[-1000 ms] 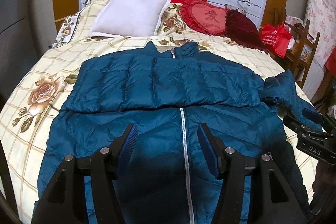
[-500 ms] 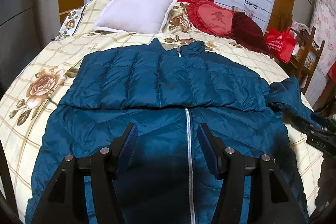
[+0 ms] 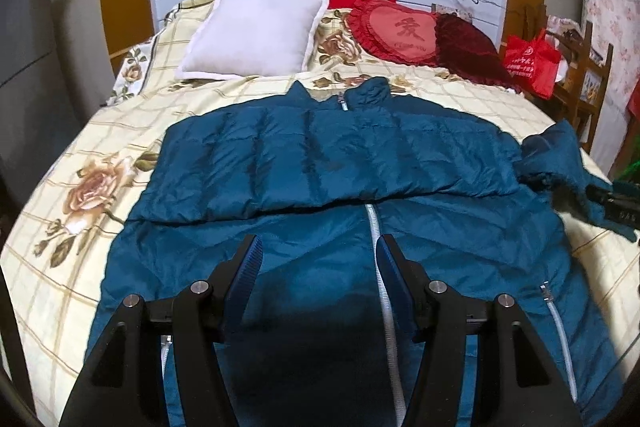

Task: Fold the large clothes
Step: 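Grasp the other sleeve with the right tool and lift it across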

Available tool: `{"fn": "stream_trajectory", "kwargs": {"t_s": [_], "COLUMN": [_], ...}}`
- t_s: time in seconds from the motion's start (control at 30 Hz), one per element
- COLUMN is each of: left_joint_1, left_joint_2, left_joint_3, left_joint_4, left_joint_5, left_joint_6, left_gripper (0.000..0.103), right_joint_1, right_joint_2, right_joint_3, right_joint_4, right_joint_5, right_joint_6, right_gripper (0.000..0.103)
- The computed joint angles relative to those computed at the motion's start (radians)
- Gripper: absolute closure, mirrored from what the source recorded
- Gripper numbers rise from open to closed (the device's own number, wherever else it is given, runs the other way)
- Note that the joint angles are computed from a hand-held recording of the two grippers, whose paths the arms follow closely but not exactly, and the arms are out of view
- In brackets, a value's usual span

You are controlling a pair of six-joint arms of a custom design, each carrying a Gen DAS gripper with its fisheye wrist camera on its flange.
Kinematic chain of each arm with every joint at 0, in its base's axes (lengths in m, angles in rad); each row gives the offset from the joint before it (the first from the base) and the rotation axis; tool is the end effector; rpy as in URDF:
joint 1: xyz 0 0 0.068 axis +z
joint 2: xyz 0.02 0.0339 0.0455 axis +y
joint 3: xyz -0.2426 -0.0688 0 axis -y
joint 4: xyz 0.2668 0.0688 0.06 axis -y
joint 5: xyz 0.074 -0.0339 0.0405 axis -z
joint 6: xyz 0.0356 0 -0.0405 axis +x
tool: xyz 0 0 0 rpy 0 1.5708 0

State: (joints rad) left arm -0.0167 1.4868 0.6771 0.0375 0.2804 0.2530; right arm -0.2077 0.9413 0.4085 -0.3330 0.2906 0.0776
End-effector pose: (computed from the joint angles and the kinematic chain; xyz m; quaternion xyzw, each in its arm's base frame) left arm 0.3044 -0.0149 0.1279 0.1765 0.8967 -0.0825 0.3974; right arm 0.2010 -0.0528 0.1434 0.1815 0.9121 -0.1578 0.3320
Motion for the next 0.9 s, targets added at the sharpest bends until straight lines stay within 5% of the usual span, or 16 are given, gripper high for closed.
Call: {"fn": "stream_trajectory", "kwargs": {"t_s": [0.37,0.63,0.9], "left_joint_1": [0.079,0.098,0.186], "left_joint_2": [0.035,0.07,-0.007], "left_joint_3": [0.01,0.03,-0.029], "left_joint_4": [-0.018,-0.047,-0.031], "left_joint_5": [0.093,0.131,0.233], "left_joint_6": [0.007,0.015,0.058], "left_gripper": [0.035,0.035,0.035], "right_joint_1": [-0.31,-0.65,-0.891], "right_joint_2": [0.09,0.395,0.626], "right_joint_3": [0.031,0.158,0.311], "right_joint_4": [0.098,0.241,0.29], "right_joint_5": [-0.112,-0.165,-0.266], "right_joint_6": [-0.143,-0.248,-0.222], "right_gripper": [0.022,0.022,0.021]}}
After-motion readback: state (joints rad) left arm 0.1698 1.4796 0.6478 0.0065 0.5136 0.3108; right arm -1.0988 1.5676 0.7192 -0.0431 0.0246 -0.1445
